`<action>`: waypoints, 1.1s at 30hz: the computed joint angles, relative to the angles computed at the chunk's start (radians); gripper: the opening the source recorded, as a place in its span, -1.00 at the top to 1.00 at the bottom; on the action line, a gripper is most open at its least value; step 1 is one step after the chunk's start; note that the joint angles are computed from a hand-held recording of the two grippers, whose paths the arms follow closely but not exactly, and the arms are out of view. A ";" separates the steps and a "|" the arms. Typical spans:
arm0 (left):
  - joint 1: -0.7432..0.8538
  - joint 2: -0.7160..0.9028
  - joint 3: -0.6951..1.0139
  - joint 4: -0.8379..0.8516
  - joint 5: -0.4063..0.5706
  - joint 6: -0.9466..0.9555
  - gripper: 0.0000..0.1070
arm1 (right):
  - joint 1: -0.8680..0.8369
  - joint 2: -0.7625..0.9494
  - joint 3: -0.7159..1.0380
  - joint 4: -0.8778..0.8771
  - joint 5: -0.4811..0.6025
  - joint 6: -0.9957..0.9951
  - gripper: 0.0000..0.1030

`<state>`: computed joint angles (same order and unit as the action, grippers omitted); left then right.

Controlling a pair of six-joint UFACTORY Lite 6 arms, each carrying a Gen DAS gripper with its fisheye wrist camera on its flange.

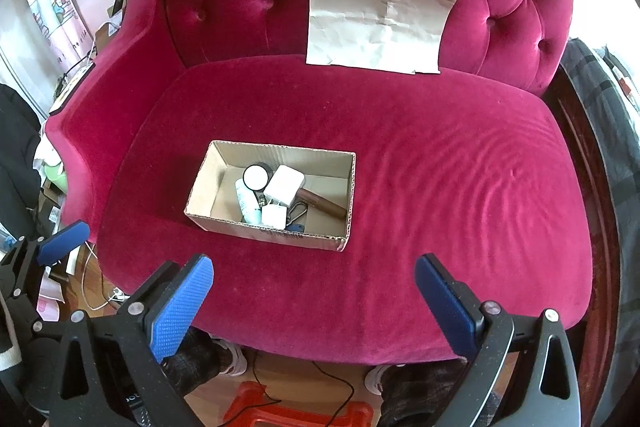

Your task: Organize rigid objects

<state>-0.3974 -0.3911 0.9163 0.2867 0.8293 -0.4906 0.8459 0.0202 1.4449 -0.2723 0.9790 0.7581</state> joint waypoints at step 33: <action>0.008 0.006 0.015 -0.026 -0.012 0.013 -0.93 | -0.012 -0.033 -0.017 0.002 -0.005 -0.024 -1.00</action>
